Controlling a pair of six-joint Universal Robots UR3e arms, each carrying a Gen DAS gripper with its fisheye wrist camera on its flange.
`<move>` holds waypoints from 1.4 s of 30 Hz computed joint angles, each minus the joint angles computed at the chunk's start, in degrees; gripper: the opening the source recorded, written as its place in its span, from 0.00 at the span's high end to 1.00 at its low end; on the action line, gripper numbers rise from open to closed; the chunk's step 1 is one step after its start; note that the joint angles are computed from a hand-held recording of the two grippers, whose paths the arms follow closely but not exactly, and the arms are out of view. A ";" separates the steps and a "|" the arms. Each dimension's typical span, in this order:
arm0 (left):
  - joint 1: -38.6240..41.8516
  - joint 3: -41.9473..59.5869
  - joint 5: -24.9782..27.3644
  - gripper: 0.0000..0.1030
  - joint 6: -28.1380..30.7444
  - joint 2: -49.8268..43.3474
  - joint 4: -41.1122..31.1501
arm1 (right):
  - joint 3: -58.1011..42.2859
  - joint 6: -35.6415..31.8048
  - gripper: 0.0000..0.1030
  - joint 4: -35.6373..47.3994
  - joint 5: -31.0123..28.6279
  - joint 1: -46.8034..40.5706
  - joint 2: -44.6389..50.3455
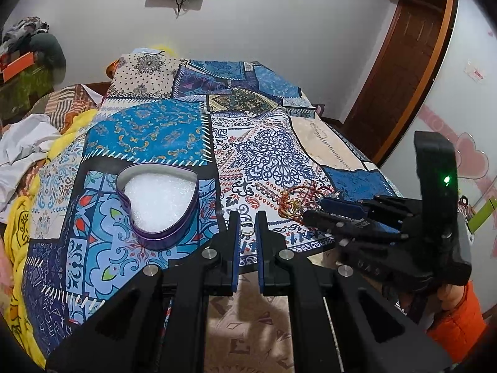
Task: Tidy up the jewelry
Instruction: 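Close the right tool on a gold ring in the jewelry pile, then carry the gold ring with the right tool over the heart-shaped tin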
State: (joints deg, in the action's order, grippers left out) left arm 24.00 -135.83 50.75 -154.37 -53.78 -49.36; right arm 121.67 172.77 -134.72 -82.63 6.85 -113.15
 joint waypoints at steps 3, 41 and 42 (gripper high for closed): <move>0.21 0.06 -0.08 0.93 0.08 -0.07 -0.21 | 0.21 -0.32 0.72 -1.07 -0.67 0.88 0.83; 1.57 -0.84 -0.75 0.93 1.28 1.31 -2.27 | -0.65 -1.19 0.92 -1.34 0.60 2.34 2.43; 1.58 -0.83 -0.71 0.93 1.26 1.07 -2.11 | -0.75 -1.36 0.92 -1.81 0.65 2.49 3.05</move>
State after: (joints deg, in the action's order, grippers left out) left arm 25.58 -136.66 50.04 -153.11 -52.72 -51.47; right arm 120.92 171.41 -136.53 -81.98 9.33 -110.10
